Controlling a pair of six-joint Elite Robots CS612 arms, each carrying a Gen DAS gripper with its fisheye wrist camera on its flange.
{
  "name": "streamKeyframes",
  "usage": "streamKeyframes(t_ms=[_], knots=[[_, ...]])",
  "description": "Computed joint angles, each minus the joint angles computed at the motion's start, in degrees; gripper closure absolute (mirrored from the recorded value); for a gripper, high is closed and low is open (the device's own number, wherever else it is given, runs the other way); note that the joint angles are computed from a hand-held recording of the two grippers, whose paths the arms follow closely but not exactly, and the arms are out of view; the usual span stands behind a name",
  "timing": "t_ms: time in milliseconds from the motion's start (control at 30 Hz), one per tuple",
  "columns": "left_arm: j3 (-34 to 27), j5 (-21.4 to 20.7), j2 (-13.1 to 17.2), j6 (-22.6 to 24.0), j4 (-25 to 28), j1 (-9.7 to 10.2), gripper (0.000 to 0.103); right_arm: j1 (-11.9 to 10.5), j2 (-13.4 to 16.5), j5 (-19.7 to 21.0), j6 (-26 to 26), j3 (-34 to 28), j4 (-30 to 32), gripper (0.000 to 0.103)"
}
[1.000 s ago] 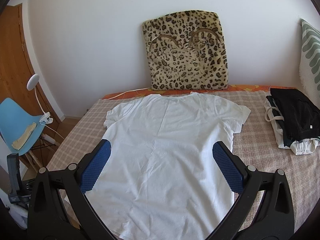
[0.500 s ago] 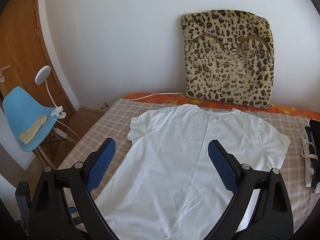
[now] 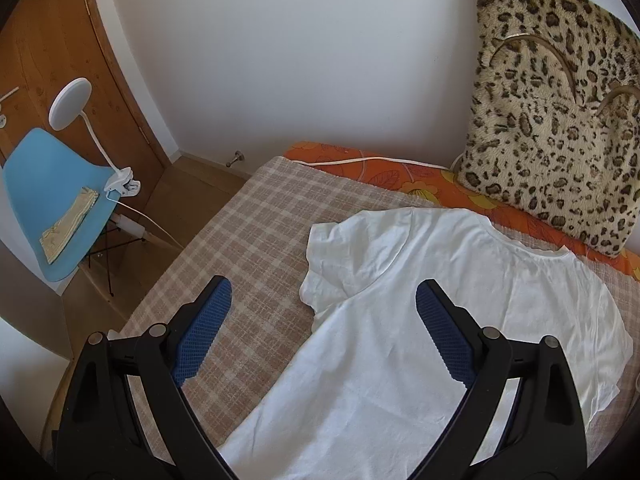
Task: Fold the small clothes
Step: 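Move the right tool to the side edge and sleeve of the T-shirt, then close the right tool on the T-shirt's side edge near the sleeve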
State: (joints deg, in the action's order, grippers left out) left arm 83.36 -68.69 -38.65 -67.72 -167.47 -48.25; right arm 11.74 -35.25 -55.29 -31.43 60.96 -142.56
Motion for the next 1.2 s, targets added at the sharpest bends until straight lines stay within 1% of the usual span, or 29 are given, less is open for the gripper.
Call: streamKeyframes(t_ms=[100,233,300,367,467,567,667,733,767,867,933,1000,1033,1067,1167,1200], knots=[[0.3,-0.6,0.1,-0.7,-0.2,0.18,0.075,1.1,2.2,-0.9,-0.3,-4.1,5.0,0.007],[0.9,-0.8,-0.1,-2.2,-0.2,0.29,0.075,2.5,5.0,-2.8,0.1,-8.5,8.9,0.008],[0.8,-0.2,-0.2,-2.3,1.0,0.26,0.075,3.4,6.3,-4.4,-0.3,-10.3,9.6,0.013],[0.9,-0.7,-0.1,-2.7,1.2,0.41,0.075,4.3,7.7,-6.1,-0.8,-12.1,10.4,0.018],[1.5,-1.8,-0.1,-3.5,0.3,0.58,0.075,5.5,9.7,-8.5,-1.0,-15.0,11.6,0.025],[2.1,-2.4,-0.2,-3.8,-0.3,0.72,0.075,6.3,11.8,-9.9,-1.0,-18.3,13.6,0.032],[2.6,-3.6,-0.1,-4.6,-1.8,0.92,0.075,7.2,13.9,-12.7,-0.7,-21.5,15.0,0.040],[2.5,-3.4,0.2,-4.7,-2.5,0.81,0.075,7.6,15.0,-13.9,-0.7,-23.2,16.3,0.045],[2.4,-3.6,0.2,-4.3,-2.9,0.81,0.075,7.9,15.4,-14.8,-0.8,-23.7,16.2,0.046],[2.0,-3.9,0.5,-3.3,-2.9,0.79,0.075,8.5,16.4,-17.8,-1.3,-24.8,14.9,0.048],[2.0,-3.4,0.6,-3.2,-3.5,0.66,0.075,8.7,17.4,-19.2,-1.1,-26.4,15.4,0.048],[2.3,-3.2,0.8,-3.5,-5.2,0.67,0.075,8.9,18.5,-20.8,-0.7,-28.3,16.2,0.048],[2.6,-3.1,0.9,-3.7,-6.2,0.66,0.075,9.1,19.2,-22.1,-0.4,-29.4,16.6,0.050],[2.7,-2.9,0.9,-3.8,-6.7,0.64,0.075,9.2,19.7,-23.2,-0.3,-30.4,17.1,0.053],[2.5,-2.6,1.1,-2.6,-6.9,0.67,0.075,9.4,20.6,-24.0,-0.6,-31.7,17.0,0.054],[2.3,-2.6,1.2,-2.1,-7.0,0.68,0.075,9.4,20.6,-24.1,-0.6,-31.9,17.0,0.056]])
